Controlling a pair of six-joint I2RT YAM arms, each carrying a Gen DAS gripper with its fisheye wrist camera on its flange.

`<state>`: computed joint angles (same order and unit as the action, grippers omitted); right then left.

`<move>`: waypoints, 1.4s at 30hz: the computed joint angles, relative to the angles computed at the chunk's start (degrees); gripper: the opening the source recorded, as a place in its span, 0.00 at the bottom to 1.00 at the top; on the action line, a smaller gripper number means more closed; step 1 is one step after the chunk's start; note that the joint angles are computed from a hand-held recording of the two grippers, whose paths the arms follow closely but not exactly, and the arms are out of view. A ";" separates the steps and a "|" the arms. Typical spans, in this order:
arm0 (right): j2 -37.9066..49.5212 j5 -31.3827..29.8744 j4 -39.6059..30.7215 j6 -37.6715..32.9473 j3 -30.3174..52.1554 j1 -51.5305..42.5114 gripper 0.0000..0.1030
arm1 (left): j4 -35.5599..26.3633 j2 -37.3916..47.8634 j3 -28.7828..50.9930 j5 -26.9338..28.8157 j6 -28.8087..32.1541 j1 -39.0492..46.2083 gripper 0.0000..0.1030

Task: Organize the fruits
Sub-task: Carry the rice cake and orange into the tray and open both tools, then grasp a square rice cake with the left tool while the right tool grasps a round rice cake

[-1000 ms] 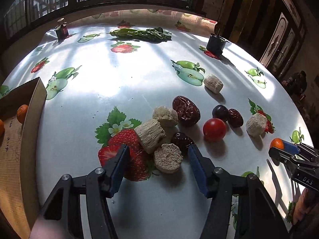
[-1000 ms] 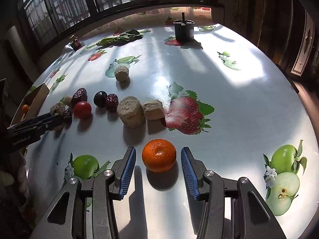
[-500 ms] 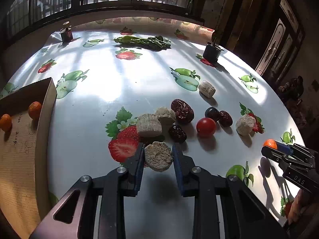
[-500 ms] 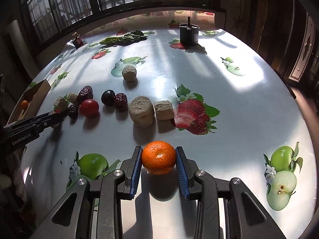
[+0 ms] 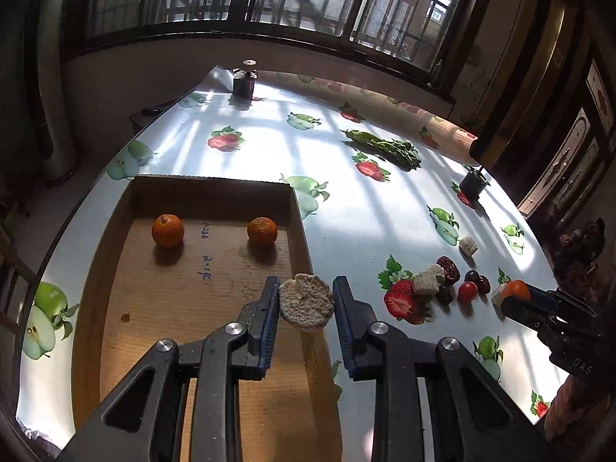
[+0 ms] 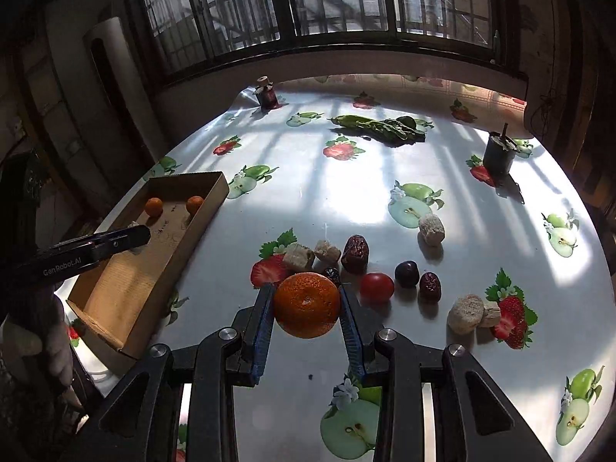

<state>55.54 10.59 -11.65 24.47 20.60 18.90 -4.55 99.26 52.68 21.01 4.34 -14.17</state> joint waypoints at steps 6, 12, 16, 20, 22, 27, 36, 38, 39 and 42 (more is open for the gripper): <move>25.80 -2.48 12.60 0.39 14.33 9.03 0.35 | -4.31 11.85 12.61 -2.80 2.19 7.06 0.26; 48.73 -3.16 12.85 -1.78 32.54 11.06 0.35 | -10.42 23.13 24.09 -1.77 1.04 9.71 0.26; 57.41 -4.00 9.84 -2.85 41.10 9.70 0.35 | -13.16 27.25 28.35 -0.66 0.09 9.42 0.26; 62.35 -4.23 7.80 -3.34 45.94 8.44 0.35 | -14.68 30.11 30.91 -0.97 -0.61 8.53 0.26; 64.03 -3.78 7.14 -3.42 47.57 8.47 0.35 | -14.05 30.67 30.98 -0.57 -1.16 8.64 0.27; 65.62 -4.16 8.06 -3.22 48.43 8.36 0.40 | -14.01 30.55 31.15 1.09 -2.55 9.95 0.50; 49.84 -2.73 16.58 0.86 32.70 8.71 0.58 | -1.46 8.10 8.80 8.98 -2.42 17.86 0.50; 43.90 -1.58 17.77 2.15 27.57 9.39 0.60 | 0.89 1.23 3.06 10.51 -0.69 21.11 0.53; 40.57 -0.84 18.38 2.95 24.74 9.73 0.63 | 2.28 -2.23 0.23 10.63 0.23 23.01 0.56; 30.34 2.42 19.48 4.53 16.25 11.25 0.65 | 6.99 -11.76 -8.13 8.59 4.96 29.18 0.63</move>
<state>85.89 13.01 7.83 29.01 36.86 30.16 2.44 87.50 44.54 29.60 9.30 15.01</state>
